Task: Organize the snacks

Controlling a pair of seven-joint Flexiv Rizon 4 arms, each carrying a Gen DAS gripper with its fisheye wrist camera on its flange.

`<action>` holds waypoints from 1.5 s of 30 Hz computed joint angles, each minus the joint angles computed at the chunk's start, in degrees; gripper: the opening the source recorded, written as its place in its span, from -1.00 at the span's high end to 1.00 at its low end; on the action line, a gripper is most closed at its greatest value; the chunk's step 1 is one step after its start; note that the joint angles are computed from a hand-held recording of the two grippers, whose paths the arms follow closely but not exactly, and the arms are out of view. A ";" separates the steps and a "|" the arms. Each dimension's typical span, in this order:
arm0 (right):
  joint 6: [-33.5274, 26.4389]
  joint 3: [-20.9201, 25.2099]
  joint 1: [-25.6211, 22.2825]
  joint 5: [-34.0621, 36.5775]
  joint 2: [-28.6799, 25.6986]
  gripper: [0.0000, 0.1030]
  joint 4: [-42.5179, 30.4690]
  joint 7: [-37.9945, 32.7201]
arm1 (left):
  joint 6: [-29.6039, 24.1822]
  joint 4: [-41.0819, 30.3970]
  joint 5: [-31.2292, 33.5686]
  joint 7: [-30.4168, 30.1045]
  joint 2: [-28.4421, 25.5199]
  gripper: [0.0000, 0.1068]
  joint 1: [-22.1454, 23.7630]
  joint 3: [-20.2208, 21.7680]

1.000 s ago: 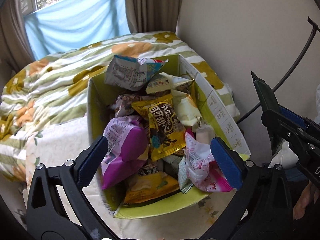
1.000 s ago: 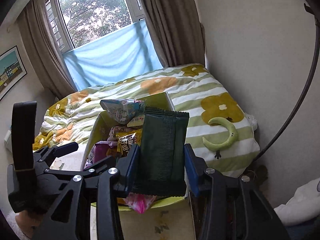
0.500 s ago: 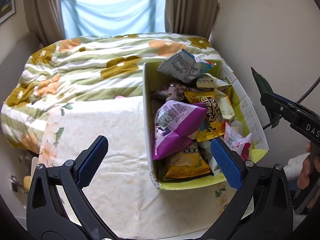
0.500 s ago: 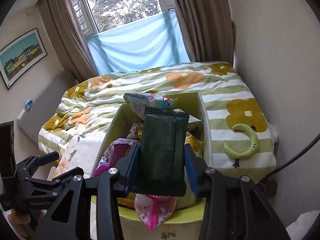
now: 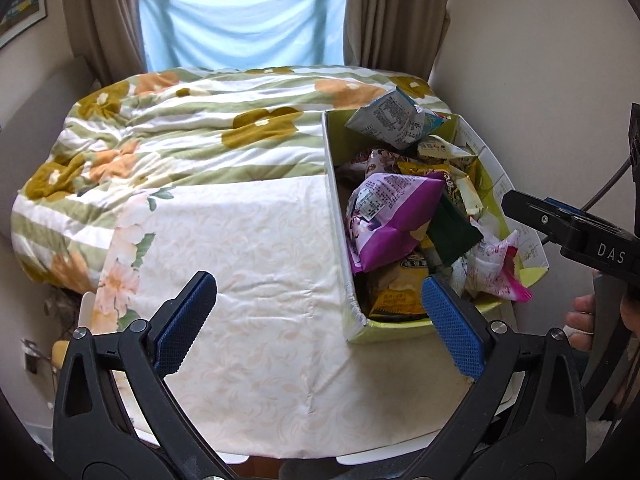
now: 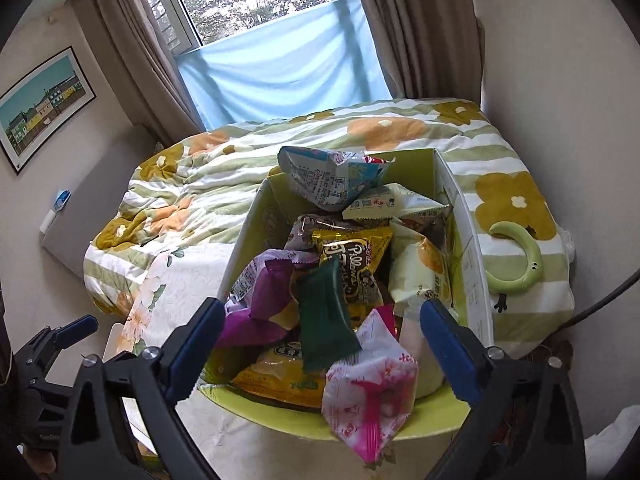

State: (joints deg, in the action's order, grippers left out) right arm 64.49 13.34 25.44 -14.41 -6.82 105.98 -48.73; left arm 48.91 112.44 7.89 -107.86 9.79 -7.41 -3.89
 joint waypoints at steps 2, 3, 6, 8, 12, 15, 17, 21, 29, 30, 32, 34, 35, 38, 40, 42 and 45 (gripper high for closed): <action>-1.26 -0.05 0.47 -1.95 1.44 -0.89 1.54 3.04 | 0.70 1.51 -0.77 1.26 1.47 -0.90 -0.30 0.74; -1.28 0.11 0.59 -2.57 2.09 -0.89 2.32 4.27 | 1.11 2.30 -1.01 1.69 2.31 -0.90 -0.32 0.98; -1.01 0.57 0.87 -5.44 4.14 -0.89 4.61 8.69 | 2.10 4.47 -1.72 3.23 5.34 -0.90 -0.16 1.54; -1.20 1.01 1.11 -8.54 5.53 -0.89 5.80 12.05 | 2.16 5.62 -1.71 4.32 7.77 -0.90 0.25 1.69; -1.75 2.45 1.33 -14.25 8.66 -0.89 7.43 18.25 | 2.15 7.72 -0.74 6.05 13.28 -0.90 1.72 1.74; -3.75 3.98 1.50 -19.31 10.94 -0.89 7.85 22.62 | 1.65 8.79 0.16 6.89 17.69 -0.90 3.17 1.53; -6.05 5.14 1.61 -23.32 12.27 -0.89 7.82 25.48 | 1.76 9.73 0.22 7.31 20.69 -0.91 3.92 1.59; -10.82 7.36 2.16 -29.14 14.43 -0.89 7.80 29.64 | 0.99 10.72 0.45 8.01 25.43 -0.92 5.71 1.23; -17.50 10.17 4.05 -33.89 16.40 -0.89 7.54 34.71 | -0.10 12.78 -0.38 9.32 31.71 -0.92 7.50 1.14; -17.90 10.38 4.27 -34.37 16.42 -0.89 7.44 35.33 | -0.07 13.07 -0.59 9.48 32.12 -0.92 7.60 1.18; -17.52 10.25 4.53 -34.67 16.45 -0.89 7.52 35.67 | 0.11 13.68 -1.34 10.09 32.88 -0.92 7.37 1.59; -17.85 10.33 4.74 -35.11 16.34 -0.89 7.47 36.22 | -0.04 13.96 -1.79 10.25 33.30 -0.92 7.69 1.47; -17.99 10.31 4.88 -35.09 16.28 -0.89 7.43 36.21 | -0.13 13.94 -1.88 10.34 33.33 -0.92 7.92 1.33; -18.50 10.31 5.23 -34.80 16.28 -0.89 7.46 36.17 | 0.21 14.11 -2.01 10.45 33.45 -0.92 8.34 0.97; -18.61 10.27 5.33 -34.83 16.33 -0.89 7.48 36.14 | 0.38 14.16 -2.18 10.56 33.45 -0.92 8.41 0.89; -18.72 10.20 5.39 -34.93 16.27 -0.89 7.42 36.03 | 0.72 14.22 -2.26 10.58 33.44 -0.92 8.47 0.76; -18.87 10.21 5.44 -35.37 16.29 -0.89 7.37 36.21 | 0.81 14.20 -2.17 10.68 33.37 -0.92 8.73 0.56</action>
